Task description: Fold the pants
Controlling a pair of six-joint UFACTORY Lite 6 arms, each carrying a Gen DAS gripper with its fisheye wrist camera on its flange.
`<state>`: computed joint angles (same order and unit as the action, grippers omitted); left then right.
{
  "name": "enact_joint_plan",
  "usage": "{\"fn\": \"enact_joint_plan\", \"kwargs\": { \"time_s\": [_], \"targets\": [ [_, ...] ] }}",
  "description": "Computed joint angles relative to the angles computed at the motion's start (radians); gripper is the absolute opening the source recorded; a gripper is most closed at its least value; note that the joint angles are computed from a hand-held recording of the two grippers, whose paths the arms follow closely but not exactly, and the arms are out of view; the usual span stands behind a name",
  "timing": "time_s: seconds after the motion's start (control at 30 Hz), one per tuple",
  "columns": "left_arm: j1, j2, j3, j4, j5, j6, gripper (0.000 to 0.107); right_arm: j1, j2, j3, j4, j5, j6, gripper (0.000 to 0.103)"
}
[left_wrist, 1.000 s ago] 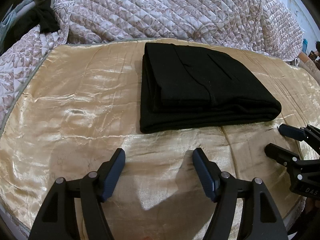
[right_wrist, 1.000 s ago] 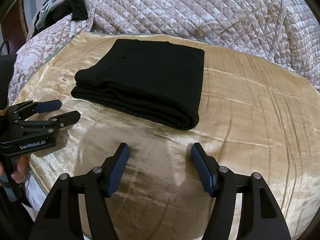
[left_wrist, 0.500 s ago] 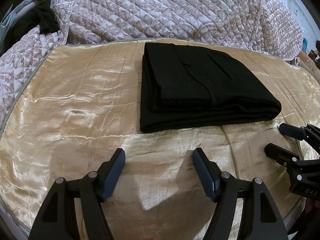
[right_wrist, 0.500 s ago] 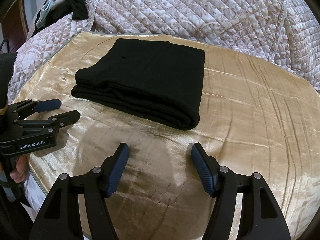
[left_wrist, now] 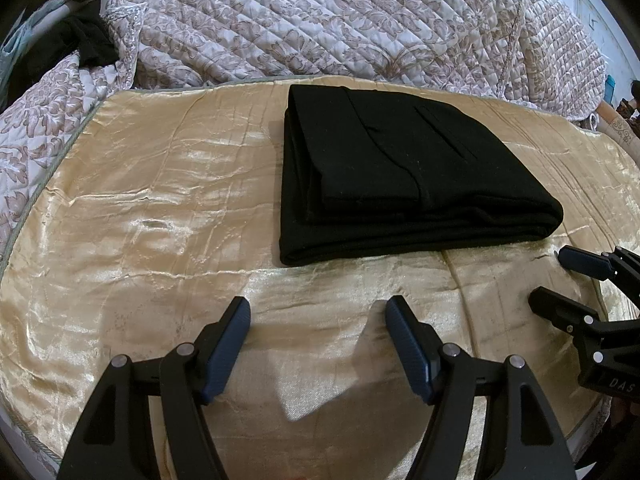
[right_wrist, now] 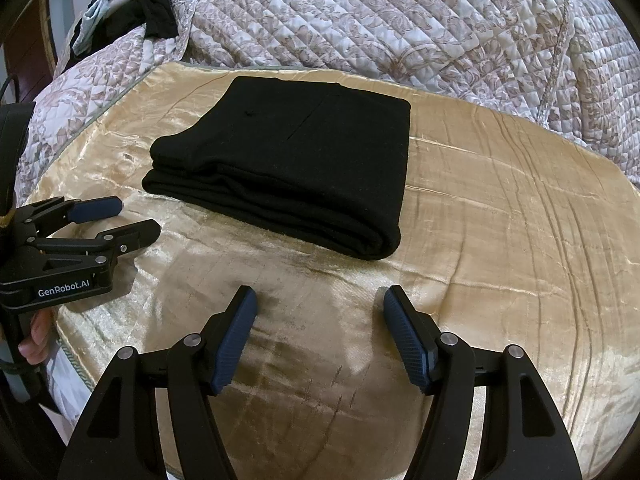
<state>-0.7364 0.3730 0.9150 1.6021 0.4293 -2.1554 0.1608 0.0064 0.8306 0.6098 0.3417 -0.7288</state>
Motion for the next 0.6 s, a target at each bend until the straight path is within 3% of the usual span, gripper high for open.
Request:
{"fn": "enact_joint_plan", "kwargs": {
  "time_s": [0.6],
  "targets": [
    [-0.001,0.002,0.002,-0.006,0.001,0.005,0.073,0.005,-0.001,-0.004,-0.004,-0.007,0.008,0.067]
  ]
}}
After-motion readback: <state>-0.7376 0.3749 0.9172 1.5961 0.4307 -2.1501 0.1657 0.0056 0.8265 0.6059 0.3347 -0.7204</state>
